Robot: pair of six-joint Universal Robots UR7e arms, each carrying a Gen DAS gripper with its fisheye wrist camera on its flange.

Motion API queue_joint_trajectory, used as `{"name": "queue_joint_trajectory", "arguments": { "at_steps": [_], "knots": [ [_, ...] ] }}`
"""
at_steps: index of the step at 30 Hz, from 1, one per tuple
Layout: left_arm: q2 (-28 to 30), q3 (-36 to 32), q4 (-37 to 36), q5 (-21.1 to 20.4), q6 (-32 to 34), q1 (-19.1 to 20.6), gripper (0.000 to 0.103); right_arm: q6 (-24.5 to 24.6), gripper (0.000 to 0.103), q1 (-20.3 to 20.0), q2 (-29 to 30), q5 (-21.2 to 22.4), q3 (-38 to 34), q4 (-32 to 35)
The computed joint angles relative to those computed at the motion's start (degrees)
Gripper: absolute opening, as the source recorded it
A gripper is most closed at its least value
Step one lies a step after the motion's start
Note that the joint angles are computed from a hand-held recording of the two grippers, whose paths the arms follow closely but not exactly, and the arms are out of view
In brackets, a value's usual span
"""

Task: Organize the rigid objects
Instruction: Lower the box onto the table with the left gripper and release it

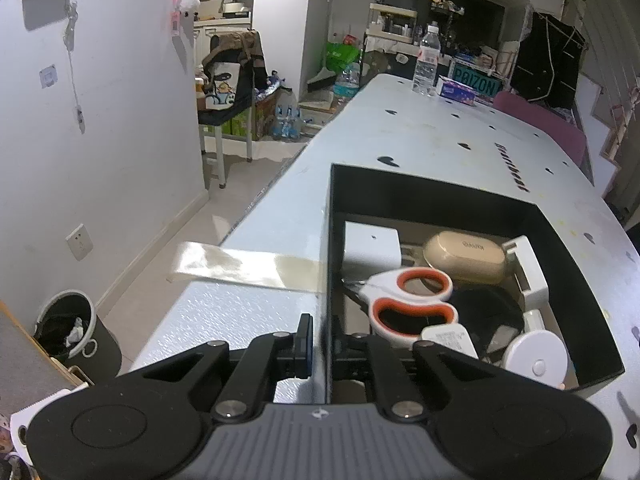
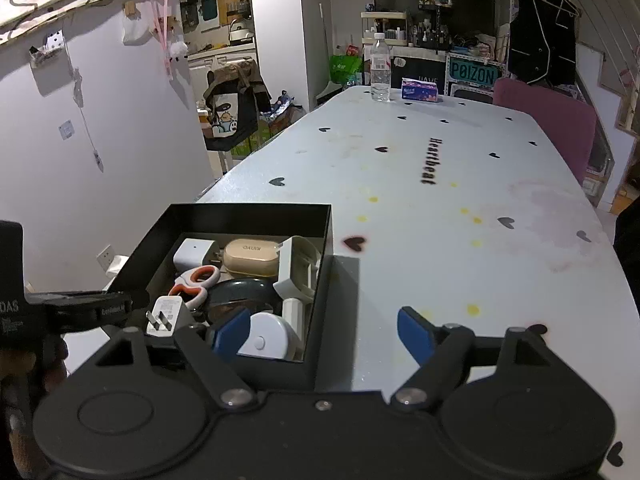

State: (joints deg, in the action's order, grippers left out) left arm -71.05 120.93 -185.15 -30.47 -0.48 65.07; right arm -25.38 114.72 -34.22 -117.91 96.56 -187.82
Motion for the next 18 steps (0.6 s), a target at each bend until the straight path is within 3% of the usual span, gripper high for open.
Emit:
{"name": "queue_joint_trajectory", "arguments": {
  "at_steps": [7,13,18],
  "knots": [
    [-0.1,0.9,-4.5,4.1,4.6,-3.2,0.013,-0.5,0.081,-0.4,-1.0,1.7,1.6,-1.7],
    [-3.4,3.5,-3.0,6.5,1.7,-7.3,0.040,-0.8,0.081,-0.7,-2.2,3.1,3.2,-3.5],
    [-6.0,6.5,-2.2,8.8,-0.7,-11.1,0.072,-2.6,0.082,-0.6,-2.7,3.5,4.7,-6.5]
  ]
}}
